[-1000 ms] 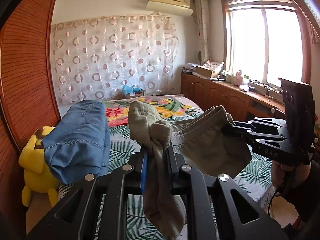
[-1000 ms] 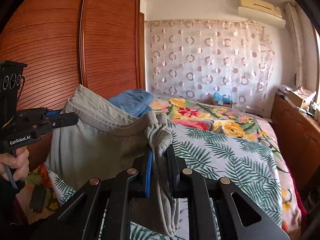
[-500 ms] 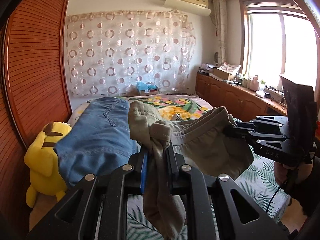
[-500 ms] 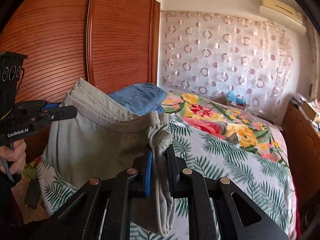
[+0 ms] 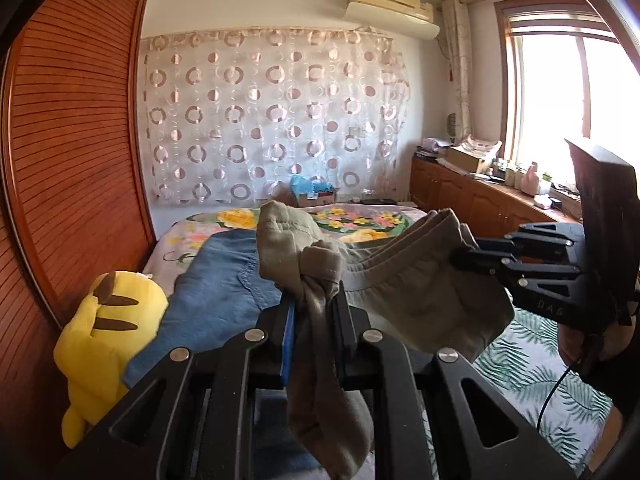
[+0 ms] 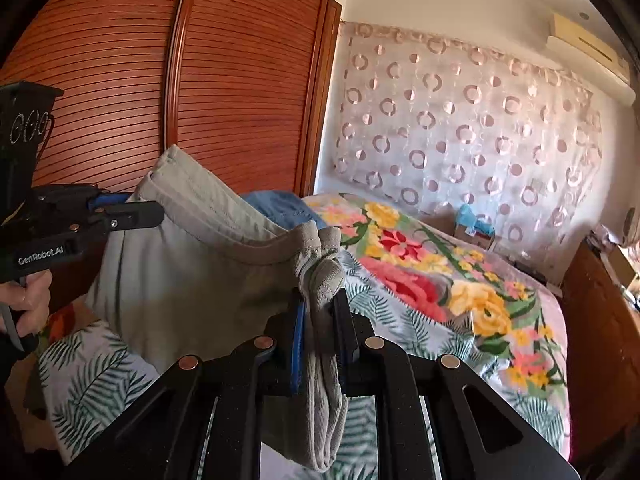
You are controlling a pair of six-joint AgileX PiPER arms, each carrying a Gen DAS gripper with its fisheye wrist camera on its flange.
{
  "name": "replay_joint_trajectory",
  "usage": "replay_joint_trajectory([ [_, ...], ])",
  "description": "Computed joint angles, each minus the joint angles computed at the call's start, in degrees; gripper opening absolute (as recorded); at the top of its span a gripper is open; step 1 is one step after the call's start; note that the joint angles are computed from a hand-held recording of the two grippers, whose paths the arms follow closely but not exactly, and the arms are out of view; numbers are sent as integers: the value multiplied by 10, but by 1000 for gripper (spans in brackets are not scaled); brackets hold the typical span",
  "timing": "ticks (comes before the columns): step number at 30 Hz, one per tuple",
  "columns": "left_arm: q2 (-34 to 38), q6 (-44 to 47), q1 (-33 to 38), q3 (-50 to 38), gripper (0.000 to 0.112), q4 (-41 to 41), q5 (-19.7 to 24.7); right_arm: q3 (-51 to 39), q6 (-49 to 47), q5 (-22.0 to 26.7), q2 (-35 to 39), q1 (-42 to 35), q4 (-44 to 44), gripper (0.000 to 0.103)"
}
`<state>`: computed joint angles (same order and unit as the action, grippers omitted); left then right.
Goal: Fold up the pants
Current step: 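Lift and carry the held pants with both tools toward the blue jeans stack, then lower the pants onto the folded blue jeans and open both tools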
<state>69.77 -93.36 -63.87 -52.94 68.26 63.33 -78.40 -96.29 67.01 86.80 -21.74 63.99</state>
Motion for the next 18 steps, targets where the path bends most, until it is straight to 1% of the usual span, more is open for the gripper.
replay_joint_trajectory([
  [4,-15,-6,39,20,17,-1,-19,-30,8,-42,35,57,-8,13],
  [7,-17,-10,55,25,17,2,-21,-60,12,-71,59,96,-21,13],
  [9,-21,-17,63,31,17,5,-20,-98,27,-72,84,117,-30,13],
  [12,-30,-47,60,48,17,14,-9,-145,31,-86,114,151,-39,13],
  [13,-32,-67,55,57,17,18,1,-159,29,-89,125,158,-41,13],
  [16,-42,-115,52,79,17,27,8,-218,47,-93,170,183,-59,13],
  [18,-49,-157,33,97,17,33,30,-252,62,-96,196,202,-74,13],
])
